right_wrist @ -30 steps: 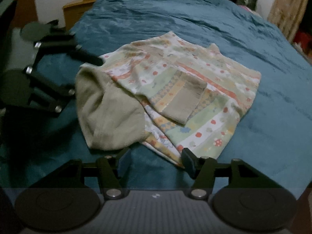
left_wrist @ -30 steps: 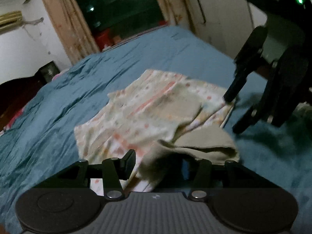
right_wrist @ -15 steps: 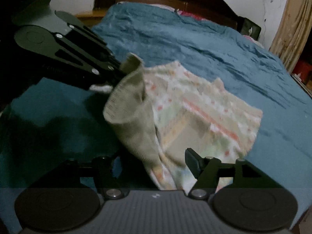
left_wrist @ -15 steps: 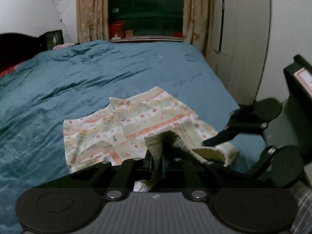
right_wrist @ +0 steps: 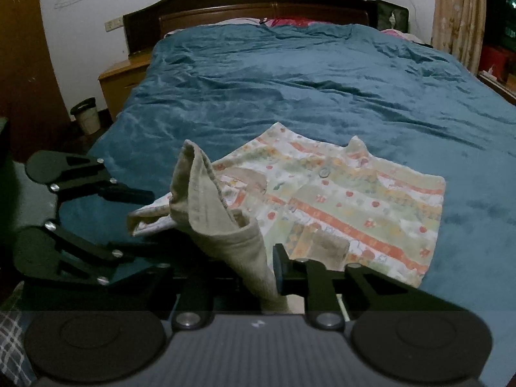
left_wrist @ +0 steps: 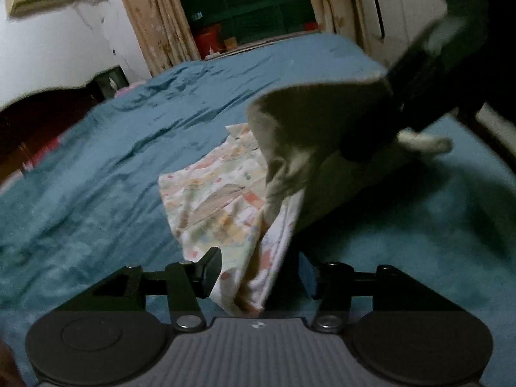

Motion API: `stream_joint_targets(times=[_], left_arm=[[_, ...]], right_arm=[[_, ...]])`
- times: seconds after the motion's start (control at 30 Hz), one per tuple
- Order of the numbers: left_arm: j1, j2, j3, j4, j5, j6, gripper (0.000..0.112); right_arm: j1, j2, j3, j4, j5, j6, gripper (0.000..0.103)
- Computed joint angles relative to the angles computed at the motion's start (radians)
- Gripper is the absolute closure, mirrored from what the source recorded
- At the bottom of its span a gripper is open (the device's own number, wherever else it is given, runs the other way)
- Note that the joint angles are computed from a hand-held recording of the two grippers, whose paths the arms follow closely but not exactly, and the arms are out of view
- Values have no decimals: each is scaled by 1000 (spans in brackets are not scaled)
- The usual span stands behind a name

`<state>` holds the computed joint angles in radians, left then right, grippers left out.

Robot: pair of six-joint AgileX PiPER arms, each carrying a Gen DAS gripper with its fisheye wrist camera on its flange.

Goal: Fold clothes

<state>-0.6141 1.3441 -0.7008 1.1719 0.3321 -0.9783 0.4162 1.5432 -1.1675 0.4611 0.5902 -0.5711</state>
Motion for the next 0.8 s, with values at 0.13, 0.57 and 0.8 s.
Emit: stream_joint_targets(times=[0.13,0.57,0.8], left_arm=[[-9,55,-18,155,22,-94,92],[-108,-210,-55,-219,197,343,108],[-418,-405,-33,-314,532,303,109]], right_arm=[[23,0,1,-58,-19,37,89],[65,-199,51,-82,9,-1,98],[81,-339,40,-59,234,-31,98]])
